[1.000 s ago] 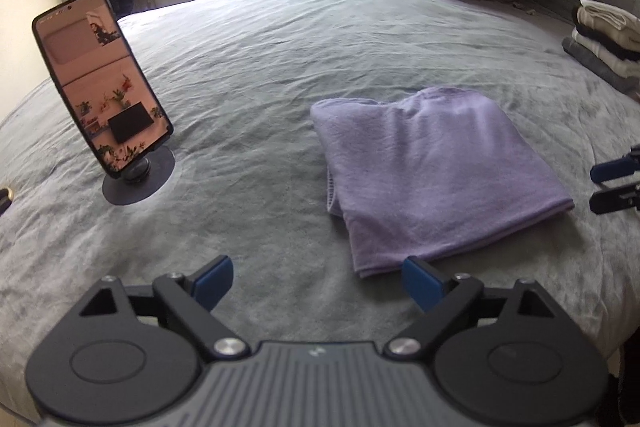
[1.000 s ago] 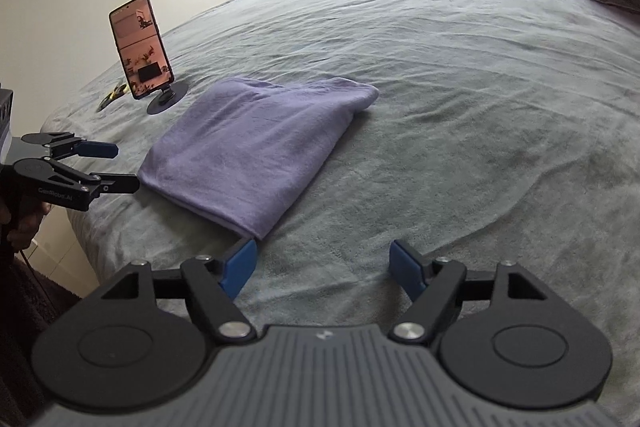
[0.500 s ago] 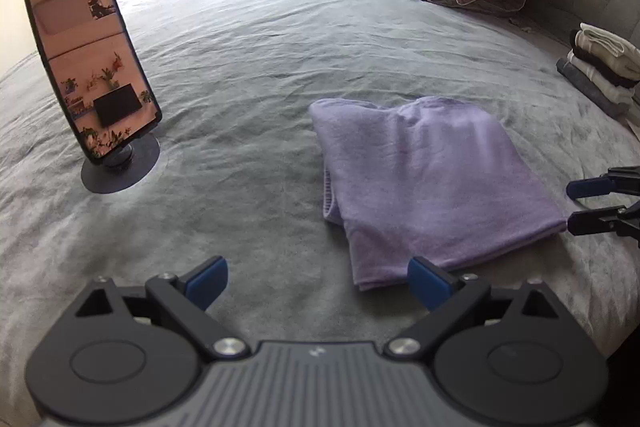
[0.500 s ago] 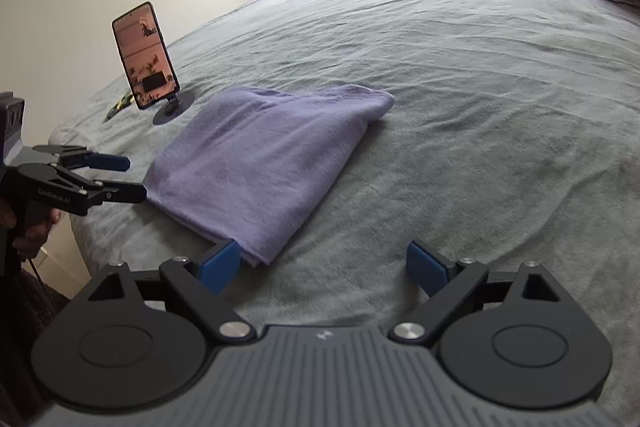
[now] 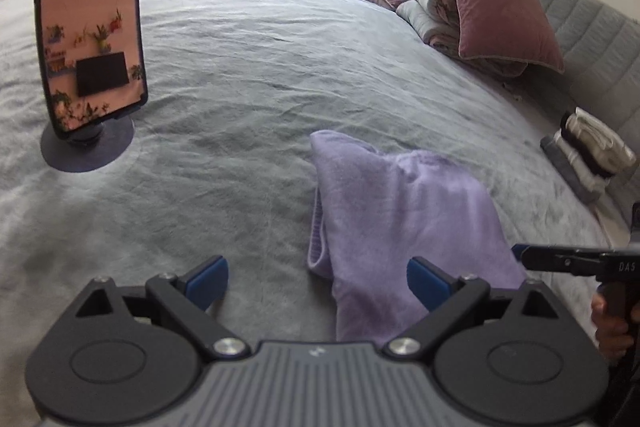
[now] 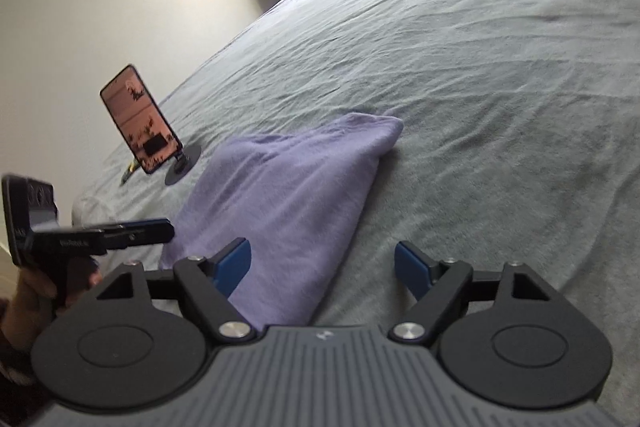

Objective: Fold clothes
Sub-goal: 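Grasp the folded sweatshirt edge with the left gripper while the right gripper grasps beside it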

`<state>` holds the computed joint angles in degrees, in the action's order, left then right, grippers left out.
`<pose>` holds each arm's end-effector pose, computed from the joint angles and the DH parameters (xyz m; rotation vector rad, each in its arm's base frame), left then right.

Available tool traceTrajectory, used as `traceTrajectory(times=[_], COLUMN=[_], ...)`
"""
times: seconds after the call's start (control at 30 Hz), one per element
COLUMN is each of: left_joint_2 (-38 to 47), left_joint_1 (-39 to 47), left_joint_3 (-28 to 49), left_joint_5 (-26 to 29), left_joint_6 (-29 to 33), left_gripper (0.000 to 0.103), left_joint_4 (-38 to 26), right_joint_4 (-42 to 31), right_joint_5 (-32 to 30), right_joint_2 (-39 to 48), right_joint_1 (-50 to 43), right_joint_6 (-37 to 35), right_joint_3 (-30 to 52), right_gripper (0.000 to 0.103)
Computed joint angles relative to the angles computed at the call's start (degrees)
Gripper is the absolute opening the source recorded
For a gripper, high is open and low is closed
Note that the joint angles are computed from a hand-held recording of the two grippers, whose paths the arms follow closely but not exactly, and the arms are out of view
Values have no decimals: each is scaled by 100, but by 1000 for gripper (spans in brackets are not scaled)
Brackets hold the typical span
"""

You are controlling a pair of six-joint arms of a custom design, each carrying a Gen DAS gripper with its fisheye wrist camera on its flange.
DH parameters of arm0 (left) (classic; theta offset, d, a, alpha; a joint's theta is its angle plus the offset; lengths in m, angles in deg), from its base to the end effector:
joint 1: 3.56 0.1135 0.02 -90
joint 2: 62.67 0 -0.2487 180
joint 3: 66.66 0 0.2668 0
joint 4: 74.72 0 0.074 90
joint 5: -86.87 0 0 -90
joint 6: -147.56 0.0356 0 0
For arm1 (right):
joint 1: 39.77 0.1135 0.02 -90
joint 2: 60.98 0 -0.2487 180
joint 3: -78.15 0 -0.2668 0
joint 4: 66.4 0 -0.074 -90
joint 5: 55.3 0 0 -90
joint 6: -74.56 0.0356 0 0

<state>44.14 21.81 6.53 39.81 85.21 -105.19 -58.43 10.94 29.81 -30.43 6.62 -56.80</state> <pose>0.3337 0.1314 0.1138 0.2598 2.3491 -0.5867 0.2877 0.0618 0.1058 0.0187 2.2720 0.7575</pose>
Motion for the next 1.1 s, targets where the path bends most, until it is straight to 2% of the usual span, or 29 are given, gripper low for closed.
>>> traceTrajectory(times=[0.2, 0.3, 0.43, 0.57, 0.6, 0.63, 0.67, 0.7, 0.77, 0.83, 0.93, 1.1], left_joint_2=[519, 705, 800, 728, 711, 697, 667, 618, 496, 228, -169, -607], left_joint_1=[-318, -481, -624, -728, -744, -761, -780, -802, -860, -1023, -1311, -1798], left_joint_3=[604, 744, 727, 558, 514, 466, 404, 326, 153, -123, -491, -759], left_joint_5=[165, 147, 105, -43, -78, -122, -171, -226, -343, -579, -980, -1271], left_joint_6=[-737, -1269, -1818, -2098, -2183, -2299, -2416, -2536, -2739, -2758, -2761, -3209], left_gripper=[84, 83, 78, 68, 60, 54, 44, 32, 18, 16, 14, 13], left_joint_4=[-147, 50, 456, 804, 881, 965, 1055, 1152, 1352, 1623, 1979, 2274], right_joint_4=[817, 1238, 1485, 1731, 1848, 1957, 2044, 2174, 2636, 2678, 2324, 1672], right_joint_5=[-312, -511, -473, -196, -113, -22, 91, 195, 353, 490, 689, 480], right_joint_2=[863, 1181, 1371, 1467, 1510, 1551, 1582, 1607, 1608, 1390, 789, -303], right_joint_1=[-174, -267, -247, -66, -16, 30, 69, 104, 148, 205, 260, -120], right_joint_6=[1209, 1781, 2092, 2019, 1999, 1986, 1996, 2033, 2251, 2258, 1786, 1065], right_joint_3=[375, 486, 576, 552, 527, 496, 446, 374, 115, -63, -226, -492], right_gripper=[72, 68, 63, 58, 55, 44, 26, 22, 18, 18, 17, 17])
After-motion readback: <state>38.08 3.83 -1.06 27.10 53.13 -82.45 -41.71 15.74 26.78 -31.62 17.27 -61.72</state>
